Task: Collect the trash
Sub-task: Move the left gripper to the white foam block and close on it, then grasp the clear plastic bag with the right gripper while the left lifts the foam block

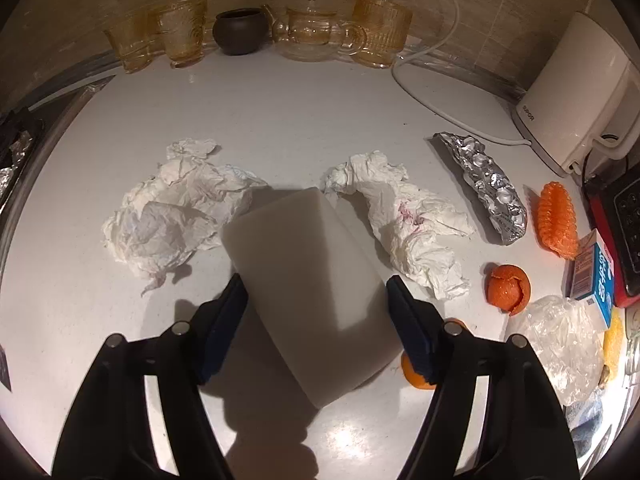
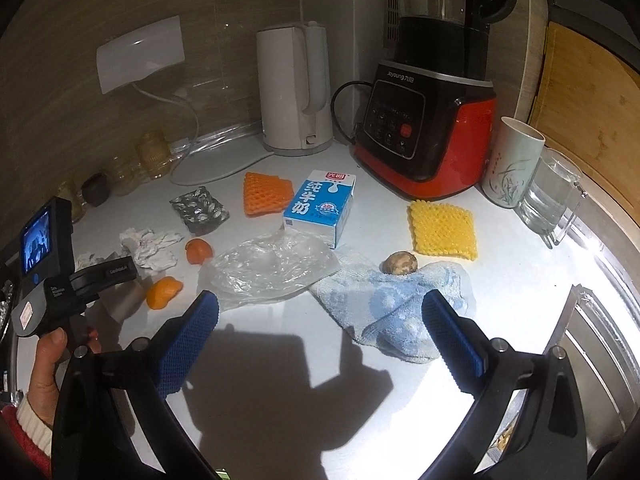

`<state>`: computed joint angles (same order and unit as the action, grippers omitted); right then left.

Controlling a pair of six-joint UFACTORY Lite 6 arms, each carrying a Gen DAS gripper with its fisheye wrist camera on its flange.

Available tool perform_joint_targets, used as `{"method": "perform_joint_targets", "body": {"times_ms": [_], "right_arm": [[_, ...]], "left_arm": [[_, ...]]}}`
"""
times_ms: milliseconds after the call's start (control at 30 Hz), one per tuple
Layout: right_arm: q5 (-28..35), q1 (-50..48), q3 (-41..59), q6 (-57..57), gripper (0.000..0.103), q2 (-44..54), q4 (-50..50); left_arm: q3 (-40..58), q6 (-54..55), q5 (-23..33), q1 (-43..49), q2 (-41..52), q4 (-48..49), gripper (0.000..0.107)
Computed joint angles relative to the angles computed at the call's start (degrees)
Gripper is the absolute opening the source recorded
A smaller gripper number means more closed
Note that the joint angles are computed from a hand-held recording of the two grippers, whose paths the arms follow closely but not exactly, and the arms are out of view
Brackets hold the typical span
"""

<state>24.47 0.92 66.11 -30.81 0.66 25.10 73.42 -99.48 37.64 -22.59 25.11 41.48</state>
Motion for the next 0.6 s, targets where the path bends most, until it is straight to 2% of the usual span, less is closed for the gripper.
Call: {"method": "perform_joint_targets", "body": {"times_ms": [267,500,600], "right_arm": [[-0.20,2.00,2.17,2.81,0.101,3.90,0.14],[-1.56,8.10,4.66,16.35,0.101,10.02,-6.05],[-2.17,10.28,6.67,26.26,0.095,13.65,-12.11]], "left_arm": [[-8.54,-1.72,-5.91,-0.11,-6.36,6.68,0.067],[-18.42,-2.37,-11.05,0.25,-15.50,14.35,0.067],[-21.48,-0.88,-13.36,1.27,-18.59,15.83,0.067]]}}
